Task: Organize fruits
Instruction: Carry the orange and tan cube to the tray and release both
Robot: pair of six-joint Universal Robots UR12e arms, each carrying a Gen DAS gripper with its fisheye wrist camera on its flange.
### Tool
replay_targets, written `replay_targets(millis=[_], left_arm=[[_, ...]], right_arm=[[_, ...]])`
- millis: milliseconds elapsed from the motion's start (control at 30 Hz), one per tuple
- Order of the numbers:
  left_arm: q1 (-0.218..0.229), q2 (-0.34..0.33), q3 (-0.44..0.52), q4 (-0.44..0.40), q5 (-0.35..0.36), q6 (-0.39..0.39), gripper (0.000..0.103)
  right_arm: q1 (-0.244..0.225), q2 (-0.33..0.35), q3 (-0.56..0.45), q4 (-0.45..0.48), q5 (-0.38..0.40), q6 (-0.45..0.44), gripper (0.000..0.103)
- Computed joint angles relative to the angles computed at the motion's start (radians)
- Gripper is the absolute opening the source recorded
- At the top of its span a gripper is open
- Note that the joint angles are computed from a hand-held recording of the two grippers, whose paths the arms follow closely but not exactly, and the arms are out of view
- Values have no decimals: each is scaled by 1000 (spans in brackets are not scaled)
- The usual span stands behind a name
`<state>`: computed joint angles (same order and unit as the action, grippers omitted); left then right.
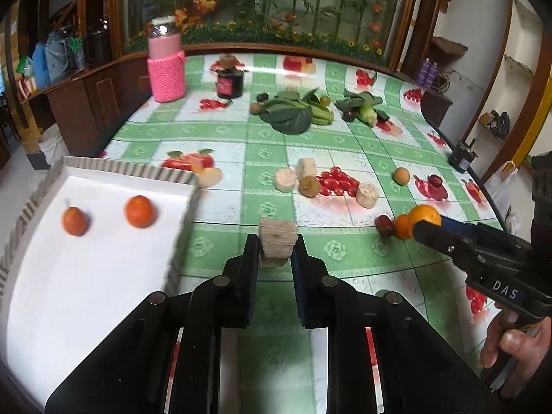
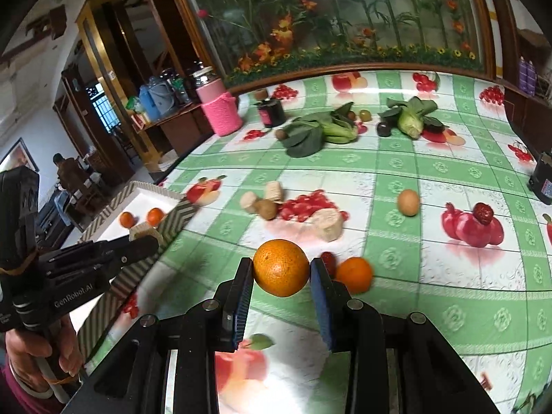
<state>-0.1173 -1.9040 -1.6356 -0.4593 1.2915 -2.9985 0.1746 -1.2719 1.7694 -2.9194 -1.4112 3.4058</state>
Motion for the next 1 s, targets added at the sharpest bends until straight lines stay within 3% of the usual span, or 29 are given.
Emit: replay_targets(millis=[133, 567, 733, 1000], left_arm=[[20, 21, -22, 26, 13, -2, 17], [83, 62, -78, 87, 164, -5, 18], [106, 59, -74, 105, 216, -16, 18], [120, 38, -54, 121, 239, -15, 18]], right_arm=[[21, 3, -10, -7, 18, -8, 33], [93, 60, -109, 20, 90, -55, 33], [119, 96, -170, 49, 114, -90, 33], [147, 146, -255, 109, 125, -154, 33]])
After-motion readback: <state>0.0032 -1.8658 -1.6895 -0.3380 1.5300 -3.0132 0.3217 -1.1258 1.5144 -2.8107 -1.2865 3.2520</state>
